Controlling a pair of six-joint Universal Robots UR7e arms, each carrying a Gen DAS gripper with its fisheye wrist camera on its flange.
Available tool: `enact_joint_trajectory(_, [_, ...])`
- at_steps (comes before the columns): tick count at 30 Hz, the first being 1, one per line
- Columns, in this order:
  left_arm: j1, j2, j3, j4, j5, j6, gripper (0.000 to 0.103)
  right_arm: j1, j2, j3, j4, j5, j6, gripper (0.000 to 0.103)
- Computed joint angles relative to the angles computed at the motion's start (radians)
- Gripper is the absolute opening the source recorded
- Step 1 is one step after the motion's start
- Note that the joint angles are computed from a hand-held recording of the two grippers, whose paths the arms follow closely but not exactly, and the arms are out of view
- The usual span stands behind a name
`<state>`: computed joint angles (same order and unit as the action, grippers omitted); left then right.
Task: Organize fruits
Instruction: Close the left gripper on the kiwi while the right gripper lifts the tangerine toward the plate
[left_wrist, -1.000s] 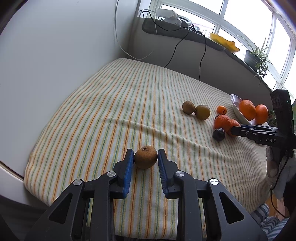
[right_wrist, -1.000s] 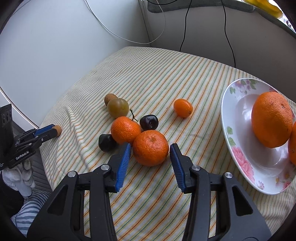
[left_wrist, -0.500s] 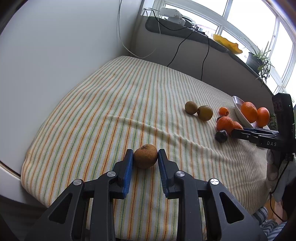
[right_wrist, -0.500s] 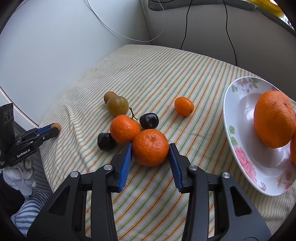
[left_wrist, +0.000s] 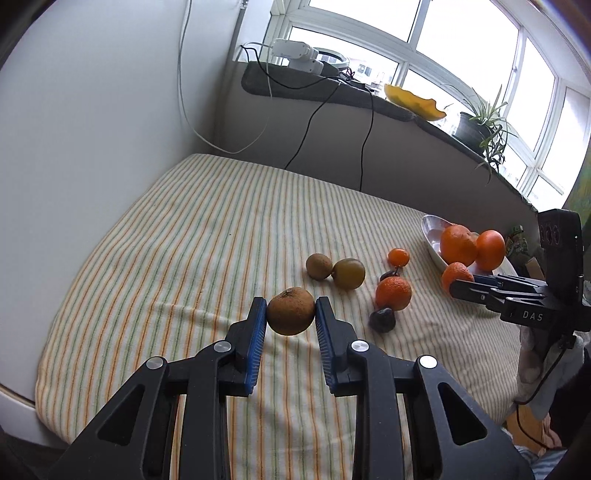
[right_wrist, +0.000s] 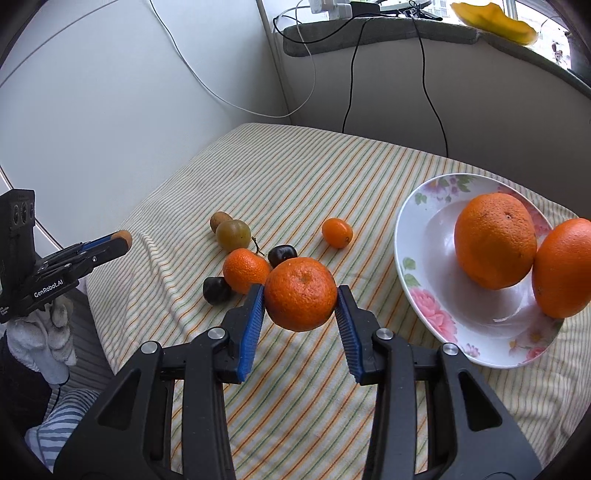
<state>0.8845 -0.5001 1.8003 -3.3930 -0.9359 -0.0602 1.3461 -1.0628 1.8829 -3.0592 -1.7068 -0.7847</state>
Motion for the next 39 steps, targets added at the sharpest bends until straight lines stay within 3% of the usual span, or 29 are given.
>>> enact_joint_trajectory(10, [-0.025, 0.109, -0.213, 0.113, -0.147, 0.111, 0.025, -0.041, -0.078, 0.029, -0.065, 0.001, 0.012, 0.041])
enact_joint_trajectory(20, [-0.033, 0.244, -0.461, 0.28, -0.266, 0.157, 0.025, -0.076, -0.084, -0.001, -0.059, -0.008, 0.039, 0.041])
enact_joint_trajectory(27, [-0.027, 0.325, -0.612, 0.404, -0.297, 0.161, 0.025, -0.09, -0.081, -0.018, -0.053, -0.014, 0.049, 0.041])
enact_joint_trajectory(39, [-0.03, 0.378, -0.693, 0.492, -0.294, 0.167, 0.025, -0.094, -0.064, -0.032, -0.063, -0.03, 0.056, 0.041])
